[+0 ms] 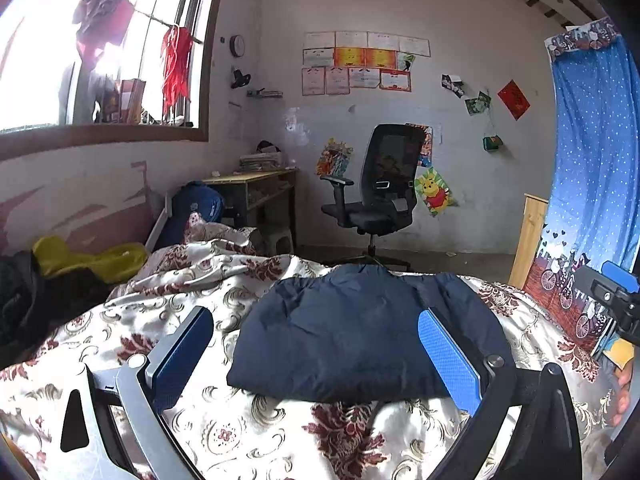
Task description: Fold large clothes
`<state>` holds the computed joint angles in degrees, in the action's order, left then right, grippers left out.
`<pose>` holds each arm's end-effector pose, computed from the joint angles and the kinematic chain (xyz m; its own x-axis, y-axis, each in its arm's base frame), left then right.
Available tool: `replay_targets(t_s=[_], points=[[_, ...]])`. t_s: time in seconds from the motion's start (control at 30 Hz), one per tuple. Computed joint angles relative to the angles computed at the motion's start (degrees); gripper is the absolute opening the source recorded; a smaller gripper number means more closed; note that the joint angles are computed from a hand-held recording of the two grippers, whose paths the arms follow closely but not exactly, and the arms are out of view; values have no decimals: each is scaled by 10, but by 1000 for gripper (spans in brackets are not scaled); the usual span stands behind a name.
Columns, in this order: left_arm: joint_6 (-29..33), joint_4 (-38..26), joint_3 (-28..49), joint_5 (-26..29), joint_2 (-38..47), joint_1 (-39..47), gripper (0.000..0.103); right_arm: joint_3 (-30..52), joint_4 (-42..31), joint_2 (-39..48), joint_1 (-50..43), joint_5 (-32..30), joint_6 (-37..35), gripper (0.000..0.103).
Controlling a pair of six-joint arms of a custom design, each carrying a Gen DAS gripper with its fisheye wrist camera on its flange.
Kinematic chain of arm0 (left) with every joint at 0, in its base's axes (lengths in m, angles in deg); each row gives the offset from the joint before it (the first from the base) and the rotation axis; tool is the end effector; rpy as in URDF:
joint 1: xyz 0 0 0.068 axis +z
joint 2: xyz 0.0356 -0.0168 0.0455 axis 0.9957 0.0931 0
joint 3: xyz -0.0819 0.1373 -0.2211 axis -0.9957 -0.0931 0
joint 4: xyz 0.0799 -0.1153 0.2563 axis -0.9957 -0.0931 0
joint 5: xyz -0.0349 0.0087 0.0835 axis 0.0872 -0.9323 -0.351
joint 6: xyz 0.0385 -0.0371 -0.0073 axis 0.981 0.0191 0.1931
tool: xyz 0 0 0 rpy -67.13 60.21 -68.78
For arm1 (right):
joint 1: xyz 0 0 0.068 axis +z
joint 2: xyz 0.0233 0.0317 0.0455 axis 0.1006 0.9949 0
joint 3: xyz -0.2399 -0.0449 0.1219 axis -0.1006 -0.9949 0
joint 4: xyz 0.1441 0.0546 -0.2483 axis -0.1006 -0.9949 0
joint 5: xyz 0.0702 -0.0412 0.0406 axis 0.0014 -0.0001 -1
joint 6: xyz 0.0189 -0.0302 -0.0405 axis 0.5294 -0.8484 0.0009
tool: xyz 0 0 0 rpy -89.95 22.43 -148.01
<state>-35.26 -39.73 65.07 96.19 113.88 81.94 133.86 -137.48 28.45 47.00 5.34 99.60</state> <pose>0.2508 -0.0230 0.3765 -0.2897 0.1127 -0.9505 0.3703 0.9289 -0.0027 0.1356 0.0788 0.4818 -0.2397 0.1670 -0.9564 0.3682 0.9271 0.0696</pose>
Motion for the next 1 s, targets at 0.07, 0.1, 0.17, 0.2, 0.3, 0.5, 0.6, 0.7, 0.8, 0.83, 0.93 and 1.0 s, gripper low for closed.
replay_targets(t_s=[0.07, 0.1, 0.17, 0.2, 0.3, 0.5, 0.6, 0.7, 0.8, 0.83, 0.93, 1.0], points=[[2, -4, -9, 6, -6, 7, 103, -3, -13, 2, 24, 21, 22, 100], [3, -5, -15, 7, -11, 9, 103, -7, -18, 0, 34, 28, 33, 100], [4, -3, -29, 5, -21, 12, 103, -14, -29, -1, 49, 41, 57, 100], [5, -4, -34, 9, -25, 17, 103, -23, -36, -4, 58, 49, 75, 100], [12, -6, -48, 13, -31, 23, 103, -52, -35, -17, 77, 66, 102, 100], [26, 14, -83, 10, -44, 29, 103, -111, -18, -39, 113, 103, 123, 100], [28, 19, -95, 16, -42, 34, 103, -131, -13, -45, 125, 117, 126, 100], [28, 25, -105, 16, -40, 34, 103, -149, 1, -52, 132, 123, 122, 100], [31, 33, -117, 12, -41, 33, 103, -167, 29, -60, 122, 110, 102, 100], [33, 35, -121, 9, -39, 31, 103, -172, 37, -62, 117, 103, 96, 100], [38, 40, -128, 0, -34, 27, 103, -196, 67, -71, 96, 75, 81, 100], [39, 46, -133, -4, -30, 25, 103, -212, 83, -74, 83, 58, 75, 100]])
